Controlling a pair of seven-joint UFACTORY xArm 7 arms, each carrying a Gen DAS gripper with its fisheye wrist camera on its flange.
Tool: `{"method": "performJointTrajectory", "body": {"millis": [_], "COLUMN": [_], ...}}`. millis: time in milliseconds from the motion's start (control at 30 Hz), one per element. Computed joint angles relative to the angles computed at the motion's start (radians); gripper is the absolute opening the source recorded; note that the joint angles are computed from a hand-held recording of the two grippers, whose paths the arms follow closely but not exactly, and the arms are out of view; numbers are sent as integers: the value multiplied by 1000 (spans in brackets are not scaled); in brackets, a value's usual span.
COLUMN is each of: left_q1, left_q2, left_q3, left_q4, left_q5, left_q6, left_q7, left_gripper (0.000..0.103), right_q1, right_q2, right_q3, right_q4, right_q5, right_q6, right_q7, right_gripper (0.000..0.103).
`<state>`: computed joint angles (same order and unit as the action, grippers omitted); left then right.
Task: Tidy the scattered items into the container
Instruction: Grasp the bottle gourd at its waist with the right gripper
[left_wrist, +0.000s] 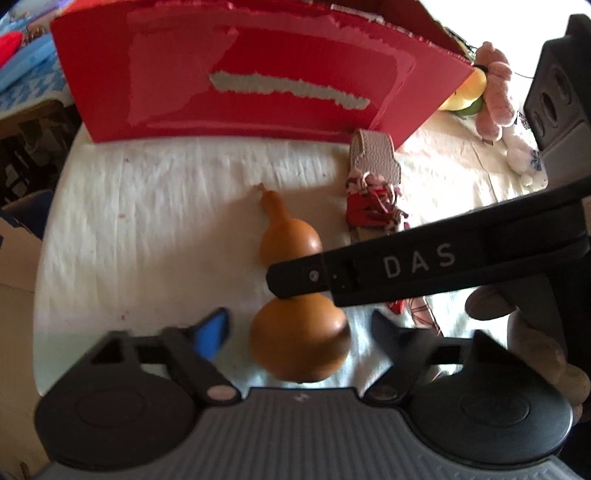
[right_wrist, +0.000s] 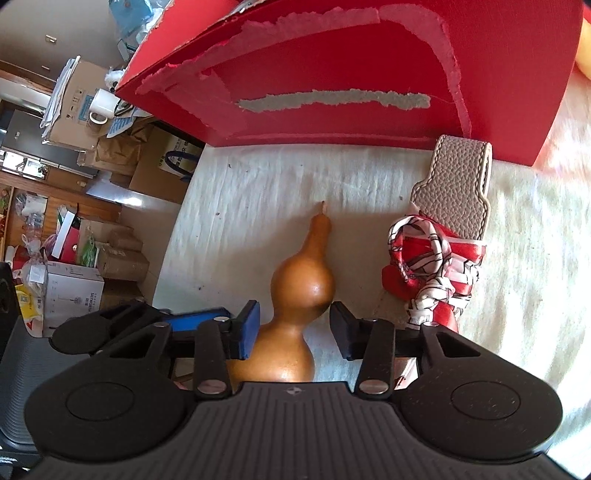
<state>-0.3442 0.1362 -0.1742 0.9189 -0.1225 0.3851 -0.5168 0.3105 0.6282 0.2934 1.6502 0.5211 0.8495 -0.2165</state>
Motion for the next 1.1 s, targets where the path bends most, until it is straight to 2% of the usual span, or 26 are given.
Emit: {"method": "performJointTrajectory", "body": {"millis": [133,267,400,467,733,1100], "left_q1": [8,-7,-6,-3,2,-14], "left_q2": [-2,-25,-17,-11,-2,-23], "left_q3": [-11,7,7,1,-4,15], "left_q4": [-12,-34,-30,-24,-27,-19], "left_q5": [-60,2,18,6,-29,72], "left_q6": [-8,-34,-30,-21,-36,-31], "left_q7": [24,-43,-60,-50,-42,-108], "left_gripper": [68,68,66,59,59,59], "right_q1": [3,3,10,15,25,-13], "right_q2": [0,-3,-1,2,12,-2], "right_q3": [-1,-2,-4,-5,-1,27], "right_q4": [-2,-6,-5,-3,6,-13], "right_q5": [-3,-8,-18,-23,-44,27], "right_q6": [-7,-10,-17,-20,-30,-48], "right_q7": [2,3,7,15,15,-36], "right_gripper": [43,41,40,40,41,40]}}
